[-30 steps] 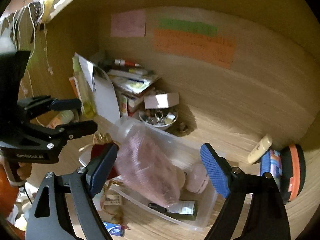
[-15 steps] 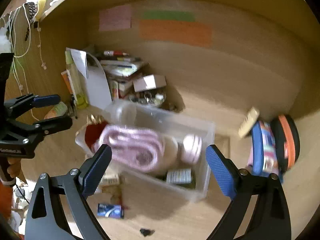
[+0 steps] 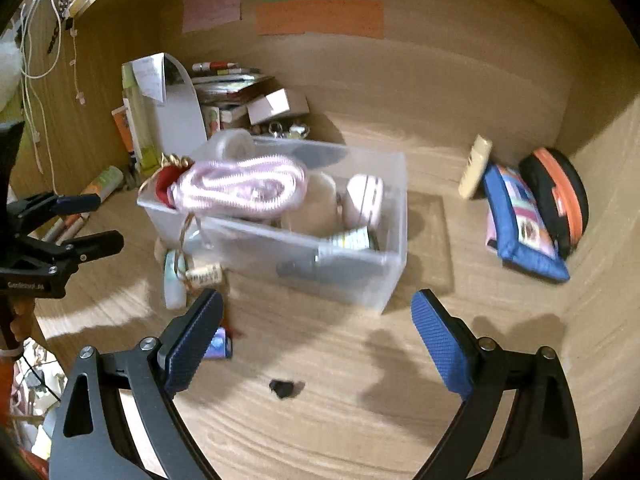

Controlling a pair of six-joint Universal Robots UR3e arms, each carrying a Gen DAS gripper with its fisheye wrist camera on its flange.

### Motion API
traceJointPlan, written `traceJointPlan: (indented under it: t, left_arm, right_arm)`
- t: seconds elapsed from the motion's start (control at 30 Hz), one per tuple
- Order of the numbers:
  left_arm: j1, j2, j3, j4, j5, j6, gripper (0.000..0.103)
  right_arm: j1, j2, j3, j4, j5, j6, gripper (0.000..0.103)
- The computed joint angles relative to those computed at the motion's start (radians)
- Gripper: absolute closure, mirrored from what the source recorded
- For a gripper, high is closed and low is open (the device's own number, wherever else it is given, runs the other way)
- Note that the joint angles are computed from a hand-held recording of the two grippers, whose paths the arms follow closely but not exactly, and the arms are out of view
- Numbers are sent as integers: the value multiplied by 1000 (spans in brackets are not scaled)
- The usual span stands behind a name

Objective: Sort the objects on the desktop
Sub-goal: 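Withdraw both tools from the clear box, then grasp the white seashell with the left tool while the right tool grasps the small black clip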

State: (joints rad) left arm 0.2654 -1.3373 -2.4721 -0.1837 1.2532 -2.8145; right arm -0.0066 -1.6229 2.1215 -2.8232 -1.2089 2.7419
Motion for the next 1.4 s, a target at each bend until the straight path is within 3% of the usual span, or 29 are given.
traceJointPlan:
  t: [0.17, 0.3, 0.37, 0.5, 0.63, 0.73, 1.03, 1.13, 1.4]
  left_arm:
    - [20, -92, -17, 39, 26, 23, 13]
    - [41, -139, -21, 82, 6, 37, 15]
    - [51, -159, -14, 91, -20, 48, 25]
    - [29, -216, 39, 68, -11, 48, 36]
    - [-4, -272, 69, 78, 9, 49, 42]
    - [-30, -312, 104, 69, 32, 41, 52]
    - [-67, -372, 173, 66, 69, 5, 58]
    - [-73, -382, 183, 71, 71, 17, 64]
    - [-78, -380, 154, 122, 81, -3, 64]
  right_arm:
    - [8, -1, 96, -100, -30, -10, 9]
    - [-17, -8, 145, -105, 10, -25, 11]
    - [-35, -2, 158, -98, 29, -18, 11]
    - [-74, -4, 162, -18, 73, -50, 30]
    - [-79, -14, 191, -17, 64, -77, 39]
    - [-77, -18, 200, -1, 68, -101, 47]
    - [0, 66, 166, -42, 22, -121, 66]
    - [23, 83, 169, -89, -4, -115, 80]
    - [13, 94, 173, -111, 11, -102, 86]
